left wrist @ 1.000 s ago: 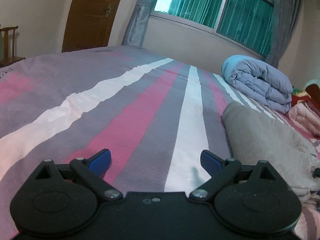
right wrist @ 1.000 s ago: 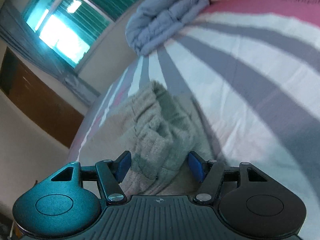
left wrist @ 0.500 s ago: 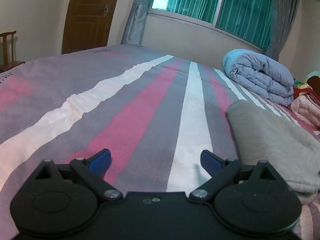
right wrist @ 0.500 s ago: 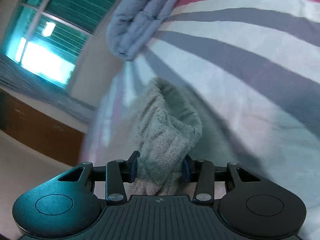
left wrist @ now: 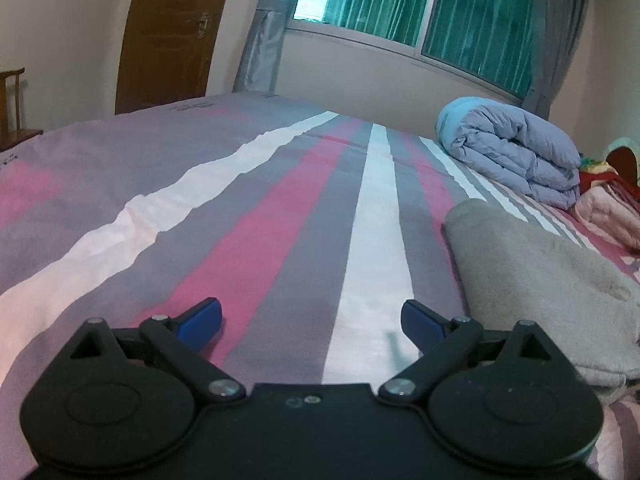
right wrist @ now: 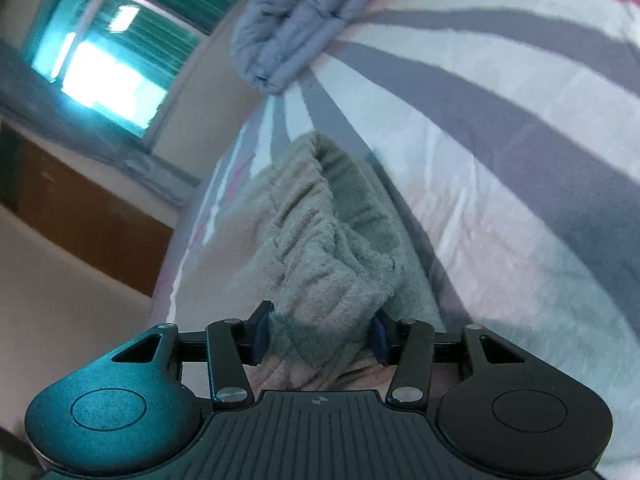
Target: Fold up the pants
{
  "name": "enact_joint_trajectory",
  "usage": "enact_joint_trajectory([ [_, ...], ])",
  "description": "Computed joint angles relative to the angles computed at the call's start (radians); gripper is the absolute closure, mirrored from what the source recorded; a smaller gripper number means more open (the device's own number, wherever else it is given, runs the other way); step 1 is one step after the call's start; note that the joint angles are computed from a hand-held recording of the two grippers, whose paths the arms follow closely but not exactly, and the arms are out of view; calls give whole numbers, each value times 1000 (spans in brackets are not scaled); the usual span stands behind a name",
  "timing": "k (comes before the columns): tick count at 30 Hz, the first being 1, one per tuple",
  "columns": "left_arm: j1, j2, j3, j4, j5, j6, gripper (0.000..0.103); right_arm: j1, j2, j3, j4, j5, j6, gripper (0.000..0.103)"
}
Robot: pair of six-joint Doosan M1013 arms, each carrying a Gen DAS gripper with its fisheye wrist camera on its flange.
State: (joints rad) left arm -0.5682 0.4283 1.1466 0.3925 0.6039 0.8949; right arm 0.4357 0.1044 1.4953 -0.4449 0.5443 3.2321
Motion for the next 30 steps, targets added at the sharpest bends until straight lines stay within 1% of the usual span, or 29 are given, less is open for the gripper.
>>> enact_joint_trajectory([
  [2,0,0,0,-11,-6,8,13,1,9,-16,38,39,-90,60],
  [4,0,-6,7,-10,-24,-1,13,-2,11,-17,52,40,-83,59],
  [6,2,-12,10,-18,-46,-1,13,-6,4,-18,52,38,-76,54],
  [7,3,-12,6,-40,-52,20,13,3,-2,-21,11,61,-60,48],
  [8,4,-11,3,-64,-66,51,13,14,-6,-26,-39,94,-48,45],
  [10,0,-4,-8,-87,-88,122,13,36,-10,-35,-143,158,-31,45],
  [11,-3,0,-14,-96,-93,152,13,51,-5,-54,-208,232,-16,45],
  [12,-7,6,-21,-109,-97,182,13,58,-3,-64,-249,270,-16,45],
  [13,-10,11,-27,-124,-98,202,13,61,-5,-62,-293,268,1,45],
  [14,-13,16,-32,-139,-94,220,13,58,-12,-53,-326,236,15,45],
  [15,-16,19,-37,-148,-88,233,13,55,-11,-54,-312,215,-7,45],
  [16,-18,21,-40,-146,-83,239,13,41,-8,-57,-269,194,-47,45],
  [18,-21,21,-38,-106,-84,204,13,14,-4,-57,-163,169,-95,45],
  [19,-22,19,-36,-84,-85,175,13,2,-6,-50,-120,155,-86,45],
  [21,-20,16,-30,-50,-84,124,13,-8,-28,-9,-88,93,-15,45],
  [23,-18,17,-31,-40,-73,100,13,-9,-49,34,-61,30,41,45],
  [24,-16,19,-36,-41,-62,100,13,-13,-61,55,-39,-2,51,45],
  [27,-16,23,-45,-51,-31,111,13,-34,-65,82,83,-71,8,45],
  [28,-17,23,-45,-42,-28,110,13,-38,-61,87,78,-91,19,45],
  [30,-17,20,-40,-31,-25,109,13,-41,-53,77,45,-94,28,61],
])
